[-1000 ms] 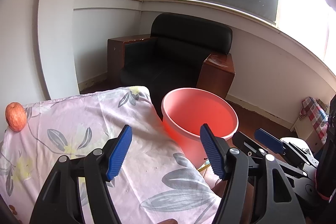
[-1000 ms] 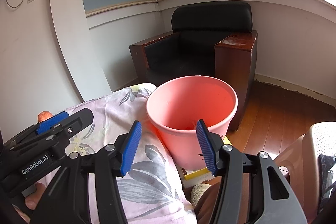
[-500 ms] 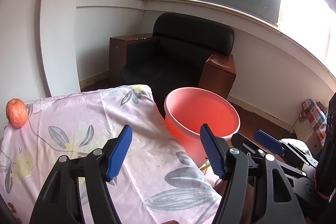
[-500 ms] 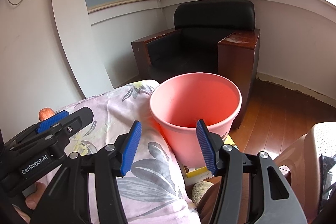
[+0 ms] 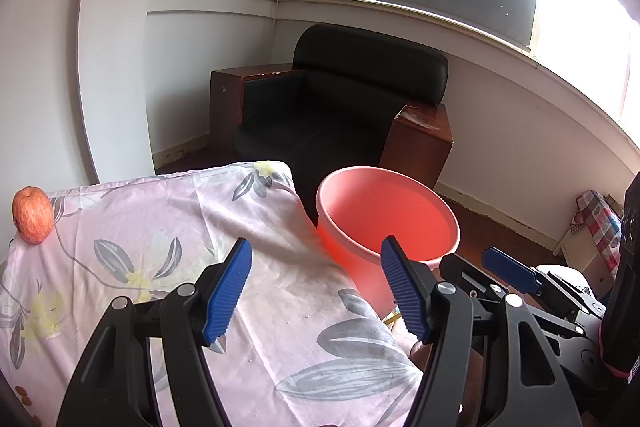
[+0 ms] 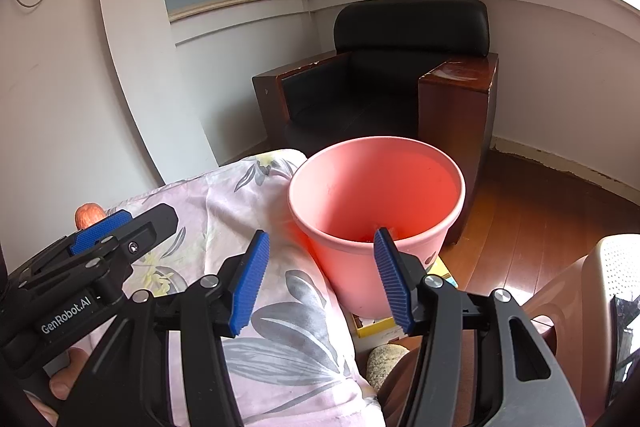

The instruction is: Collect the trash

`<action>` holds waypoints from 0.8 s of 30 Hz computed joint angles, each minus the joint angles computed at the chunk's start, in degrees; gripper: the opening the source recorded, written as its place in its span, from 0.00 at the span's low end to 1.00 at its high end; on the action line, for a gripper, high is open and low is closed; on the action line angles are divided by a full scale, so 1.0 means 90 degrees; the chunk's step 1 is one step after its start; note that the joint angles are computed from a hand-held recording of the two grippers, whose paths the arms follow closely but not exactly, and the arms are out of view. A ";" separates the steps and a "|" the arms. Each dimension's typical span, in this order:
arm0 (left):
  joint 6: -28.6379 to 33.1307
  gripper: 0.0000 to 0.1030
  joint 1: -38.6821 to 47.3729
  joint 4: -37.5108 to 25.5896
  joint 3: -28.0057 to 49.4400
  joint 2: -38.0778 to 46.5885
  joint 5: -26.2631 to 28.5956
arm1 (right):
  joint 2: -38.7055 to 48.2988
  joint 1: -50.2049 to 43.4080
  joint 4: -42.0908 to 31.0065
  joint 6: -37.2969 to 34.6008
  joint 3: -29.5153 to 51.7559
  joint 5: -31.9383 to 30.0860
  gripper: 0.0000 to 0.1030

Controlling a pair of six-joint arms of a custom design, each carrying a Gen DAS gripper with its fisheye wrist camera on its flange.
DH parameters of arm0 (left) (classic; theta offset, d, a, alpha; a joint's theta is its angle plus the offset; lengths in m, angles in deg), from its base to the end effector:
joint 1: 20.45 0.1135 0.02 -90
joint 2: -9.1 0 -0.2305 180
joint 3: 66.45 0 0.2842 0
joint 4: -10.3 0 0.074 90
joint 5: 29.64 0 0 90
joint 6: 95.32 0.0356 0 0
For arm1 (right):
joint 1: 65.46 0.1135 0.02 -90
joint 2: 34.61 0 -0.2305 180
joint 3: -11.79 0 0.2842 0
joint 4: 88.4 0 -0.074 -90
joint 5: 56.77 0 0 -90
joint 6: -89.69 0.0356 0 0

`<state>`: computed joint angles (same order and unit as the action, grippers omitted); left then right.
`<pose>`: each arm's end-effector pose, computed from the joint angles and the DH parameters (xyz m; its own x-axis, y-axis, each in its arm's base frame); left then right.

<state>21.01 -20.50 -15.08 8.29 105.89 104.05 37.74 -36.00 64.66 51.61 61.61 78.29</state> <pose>0.3781 -0.0249 0.1622 -0.4525 0.3211 -0.8319 0.7460 0.6474 -0.1559 0.2536 0.1143 0.1489 -0.3664 0.4316 -0.8243 0.5537 0.8131 0.1797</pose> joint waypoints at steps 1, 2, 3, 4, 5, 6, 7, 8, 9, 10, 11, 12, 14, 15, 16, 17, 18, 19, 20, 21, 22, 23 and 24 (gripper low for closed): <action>0.0005 0.64 -0.0001 0.0004 0.0000 0.0003 -0.0002 | 0.0000 -0.0005 -0.0006 0.0004 0.0004 -0.0006 0.54; 0.0016 0.64 0.0005 0.0003 0.0012 0.0015 -0.0002 | 0.0002 -0.0001 -0.0006 0.0016 0.0001 -0.0009 0.54; 0.0030 0.64 0.0018 0.0008 0.0013 0.0026 -0.0001 | 0.0032 -0.0014 0.0015 0.0004 0.0017 -0.0025 0.54; 0.0037 0.64 0.0020 0.0014 0.0019 0.0037 -0.0010 | 0.0052 -0.0016 0.0024 0.0004 0.0022 -0.0036 0.54; 0.0038 0.64 0.0022 0.0024 0.0018 0.0045 -0.0015 | 0.0079 -0.0010 0.0030 0.0016 0.0033 -0.0042 0.54; 0.0039 0.64 0.0033 0.0035 0.0016 0.0050 -0.0011 | 0.0098 0.0006 0.0040 0.0028 0.0034 -0.0038 0.54; 0.0030 0.64 0.0033 0.0051 0.0008 0.0052 -0.0014 | 0.0097 0.0018 0.0044 0.0029 0.0028 -0.0034 0.54; 0.0026 0.64 0.0037 0.0057 0.0004 0.0055 -0.0011 | 0.0113 0.0028 0.0058 0.0027 0.0027 -0.0034 0.54; 0.0032 0.64 0.0044 0.0055 -0.0004 0.0050 -0.0005 | 0.0136 0.0036 0.0074 0.0017 0.0032 -0.0046 0.54; 0.0050 0.64 0.0038 0.0048 -0.0004 0.0051 -0.0008 | 0.0156 0.0046 0.0112 -0.0004 0.0024 -0.0065 0.54; 0.0075 0.64 0.0039 0.0051 -0.0024 0.0041 -0.0006 | 0.0200 0.0066 0.0120 -0.0010 0.0046 -0.0065 0.54; 0.0104 0.64 0.0046 0.0058 -0.0043 0.0035 -0.0002 | 0.0239 0.0086 0.0136 -0.0019 0.0058 -0.0061 0.54; 0.0136 0.64 0.0046 0.0091 -0.0084 0.0028 -0.0007 | 0.0321 0.0128 0.0156 -0.0009 0.0093 -0.0058 0.54; 0.0137 0.64 0.0038 0.0116 -0.0100 0.0026 -0.0021 | 0.0345 0.0132 0.0174 -0.0008 0.0093 -0.0072 0.54; 0.0139 0.64 0.0035 0.0160 -0.0133 0.0020 -0.0031 | 0.0343 0.0120 0.0189 -0.0017 0.0084 -0.0089 0.54; 0.0143 0.64 0.0036 0.0186 -0.0148 0.0022 -0.0038 | 0.0358 0.0123 0.0202 -0.0006 0.0082 -0.0094 0.54; 0.0152 0.64 0.0041 0.0197 -0.0156 0.0025 -0.0040 | 0.0363 0.0117 0.0216 -0.0003 0.0074 -0.0103 0.54; 0.0149 0.64 0.0039 0.0216 -0.0173 0.0024 -0.0047 | 0.0374 0.0115 0.0227 0.0007 0.0070 -0.0109 0.54; 0.0154 0.64 0.0045 0.0222 -0.0178 0.0035 -0.0049 | 0.0386 0.0113 0.0238 0.0016 0.0065 -0.0114 0.54; 0.0160 0.64 0.0048 0.0224 -0.0178 0.0046 -0.0055 | 0.0398 0.0102 0.0259 0.0015 0.0057 -0.0127 0.54; 0.0165 0.64 0.0050 0.0229 -0.0180 0.0057 -0.0064 | 0.0415 0.0104 0.0266 0.0028 0.0055 -0.0133 0.54; 0.0154 0.64 0.0045 0.0241 -0.0177 0.0070 -0.0077 | 0.0433 0.0107 0.0273 0.0043 0.0052 -0.0138 0.54; 0.0155 0.64 0.0048 0.0246 -0.0175 0.0087 -0.0082 | 0.0470 0.0090 0.0293 0.0035 0.0069 -0.0154 0.54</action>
<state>22.41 -20.07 -12.87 6.71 106.67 103.31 41.97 -35.19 67.30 51.93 62.23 76.90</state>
